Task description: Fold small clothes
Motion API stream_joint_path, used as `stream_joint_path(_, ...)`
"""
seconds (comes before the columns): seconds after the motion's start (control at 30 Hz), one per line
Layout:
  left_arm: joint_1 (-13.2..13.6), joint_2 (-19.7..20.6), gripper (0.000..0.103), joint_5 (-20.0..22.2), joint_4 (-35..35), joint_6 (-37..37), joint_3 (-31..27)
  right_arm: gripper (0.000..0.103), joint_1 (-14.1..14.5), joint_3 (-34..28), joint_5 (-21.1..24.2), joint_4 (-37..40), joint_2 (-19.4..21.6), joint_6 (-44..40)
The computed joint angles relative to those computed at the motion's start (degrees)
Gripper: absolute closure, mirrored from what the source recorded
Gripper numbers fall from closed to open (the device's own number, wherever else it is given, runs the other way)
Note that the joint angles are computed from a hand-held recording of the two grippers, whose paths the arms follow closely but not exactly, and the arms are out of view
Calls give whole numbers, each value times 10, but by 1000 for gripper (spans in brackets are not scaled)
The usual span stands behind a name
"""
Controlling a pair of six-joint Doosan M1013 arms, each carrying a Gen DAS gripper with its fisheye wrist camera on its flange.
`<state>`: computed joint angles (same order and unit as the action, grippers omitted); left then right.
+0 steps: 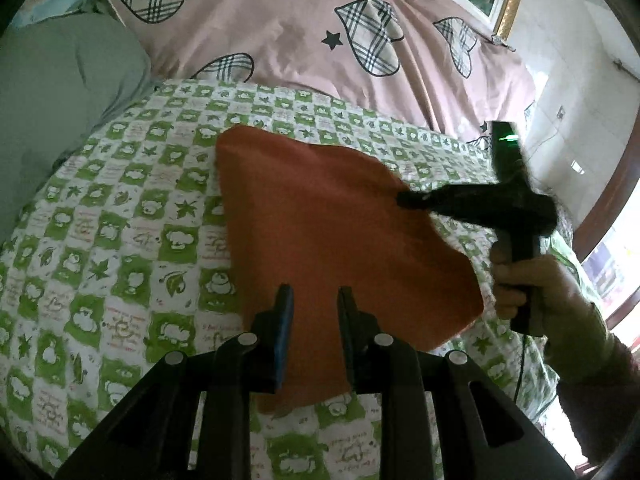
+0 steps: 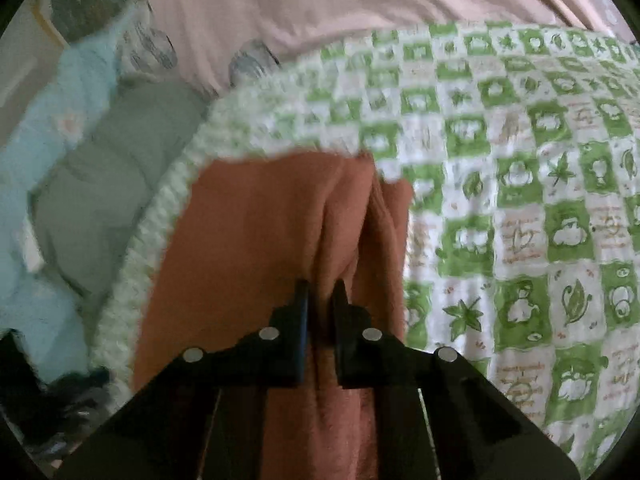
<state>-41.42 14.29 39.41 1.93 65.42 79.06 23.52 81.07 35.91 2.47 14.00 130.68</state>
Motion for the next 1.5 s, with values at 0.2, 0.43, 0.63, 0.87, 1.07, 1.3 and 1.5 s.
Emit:
stream_joint_path(0.2,8,21,72,6,-43,27,-24,91,-4,28,3,-22,-13,42)
stream_joint_path(0.43,23,50,72,31,-39,15,-62,59,15,22,21,-169,-25,199)
stream_joint_path(0.63,38,84,72,47,-47,-9,-102,59,7,-48,-22,-15,25,41)
stream_joint_path(0.87,32,114,74,90,-42,22,-130,103,-10,-26,-3,-53,47,144)
stream_joint_path(1.07,21,127,73,133,18,8,-154,103,-6,-32,22,-86,45,154)
stream_joint_path(1.3,19,64,75,73,-31,37,-77,100,7,2,-13,-56,9,142)
stream_joint_path(1.5,-4,16,75,45,-15,29,-2,100,49,51,-20,-60,-33,119)
